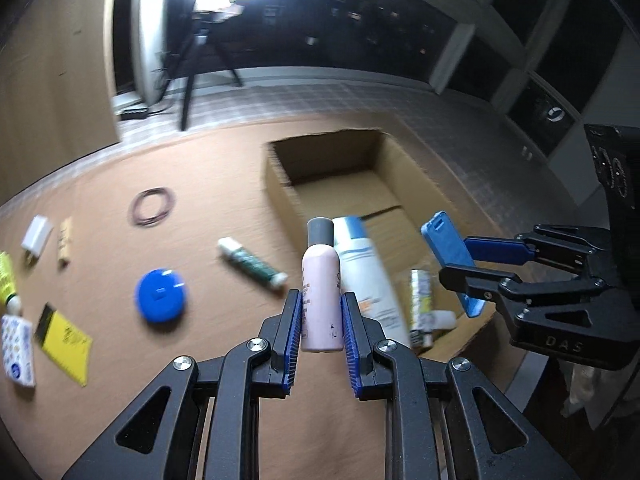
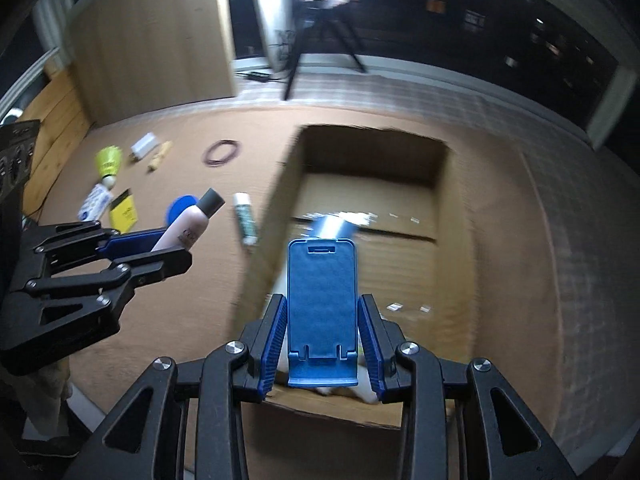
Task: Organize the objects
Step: 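Carry the lotion bottle and blue stand into the box and open both tools, then move both tools back toward the yellow notepad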
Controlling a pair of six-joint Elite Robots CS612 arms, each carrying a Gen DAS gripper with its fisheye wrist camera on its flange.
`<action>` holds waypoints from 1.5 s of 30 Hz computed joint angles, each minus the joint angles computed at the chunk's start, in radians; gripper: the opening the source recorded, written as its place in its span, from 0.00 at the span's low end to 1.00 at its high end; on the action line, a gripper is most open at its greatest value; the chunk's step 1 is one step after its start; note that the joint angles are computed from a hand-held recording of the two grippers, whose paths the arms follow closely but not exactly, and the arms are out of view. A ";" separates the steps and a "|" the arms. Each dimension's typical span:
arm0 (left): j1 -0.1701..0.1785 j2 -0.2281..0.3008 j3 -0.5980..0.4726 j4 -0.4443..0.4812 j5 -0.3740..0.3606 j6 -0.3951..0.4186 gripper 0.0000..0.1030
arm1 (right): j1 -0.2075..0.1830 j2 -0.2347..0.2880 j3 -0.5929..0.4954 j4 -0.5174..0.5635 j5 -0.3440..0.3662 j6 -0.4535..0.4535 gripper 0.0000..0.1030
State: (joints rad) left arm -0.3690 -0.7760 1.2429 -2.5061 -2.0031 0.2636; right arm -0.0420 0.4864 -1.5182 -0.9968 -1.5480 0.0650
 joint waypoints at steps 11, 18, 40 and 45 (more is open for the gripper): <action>-0.053 0.008 -0.002 0.034 0.001 0.028 0.21 | -0.044 0.029 -0.043 0.033 0.003 0.048 0.32; -0.051 0.010 -0.012 0.056 -0.013 0.021 0.26 | -0.050 0.036 -0.052 0.007 0.005 0.075 0.45; 0.047 0.007 -0.014 0.033 0.045 -0.066 0.27 | 0.016 0.000 0.047 -0.123 0.090 0.032 0.47; 0.087 0.010 -0.014 0.022 0.063 -0.104 0.30 | 0.044 -0.012 0.094 -0.174 0.116 0.006 0.47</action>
State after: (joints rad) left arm -0.2821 -0.7662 1.2285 -2.4841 -1.9406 0.1597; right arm 0.0020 0.4740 -1.4243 -1.1710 -1.4324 0.0713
